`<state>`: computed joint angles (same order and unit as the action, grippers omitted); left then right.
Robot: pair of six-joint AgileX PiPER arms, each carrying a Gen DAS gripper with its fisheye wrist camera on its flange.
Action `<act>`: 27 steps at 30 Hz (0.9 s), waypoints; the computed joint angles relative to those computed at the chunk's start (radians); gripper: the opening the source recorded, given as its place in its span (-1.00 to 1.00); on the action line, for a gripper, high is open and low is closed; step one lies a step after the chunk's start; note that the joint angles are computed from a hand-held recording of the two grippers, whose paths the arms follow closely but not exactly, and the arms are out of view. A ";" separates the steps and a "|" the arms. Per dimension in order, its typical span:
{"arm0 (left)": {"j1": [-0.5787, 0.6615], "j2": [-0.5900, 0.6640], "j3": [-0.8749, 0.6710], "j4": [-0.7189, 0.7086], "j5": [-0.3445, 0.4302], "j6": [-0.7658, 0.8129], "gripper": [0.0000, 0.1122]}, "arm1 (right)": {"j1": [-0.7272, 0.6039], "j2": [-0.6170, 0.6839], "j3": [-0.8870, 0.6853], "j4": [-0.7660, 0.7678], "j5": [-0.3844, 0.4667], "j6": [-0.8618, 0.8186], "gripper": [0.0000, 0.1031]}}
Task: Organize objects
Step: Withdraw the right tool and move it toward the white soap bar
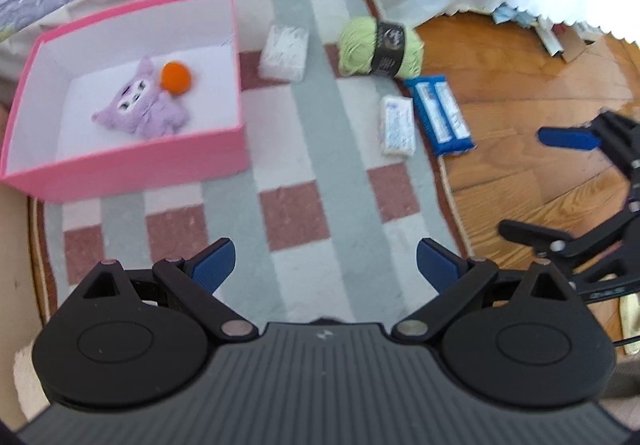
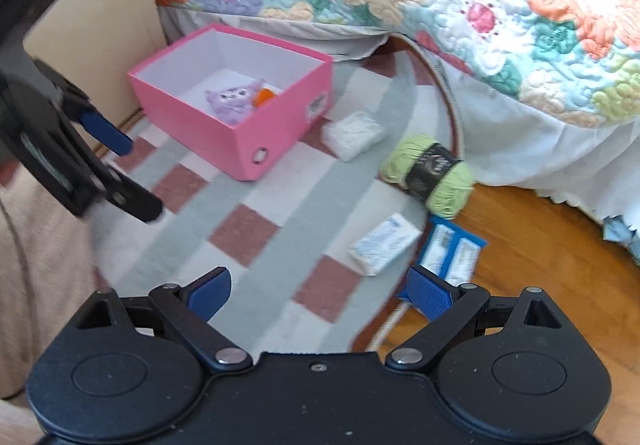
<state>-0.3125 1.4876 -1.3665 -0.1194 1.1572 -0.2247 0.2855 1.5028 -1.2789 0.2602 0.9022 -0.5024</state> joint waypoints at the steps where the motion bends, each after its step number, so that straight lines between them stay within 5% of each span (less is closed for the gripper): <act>1: -0.007 0.012 -0.013 0.007 -0.003 -0.011 0.75 | -0.020 0.008 0.003 0.024 -0.007 -0.032 0.88; 18: -0.055 0.340 -0.243 -0.144 -0.048 -0.036 0.71 | -0.079 0.193 0.046 0.236 -0.214 -0.672 0.88; 27: -0.034 0.382 -0.101 -0.266 -0.295 -0.068 0.57 | -0.092 0.371 0.001 0.302 -0.331 -0.867 0.86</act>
<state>-0.3462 1.8693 -1.4677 -0.3853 0.8623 -0.2926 0.1937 1.8736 -1.2778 0.5617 0.5709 -1.3695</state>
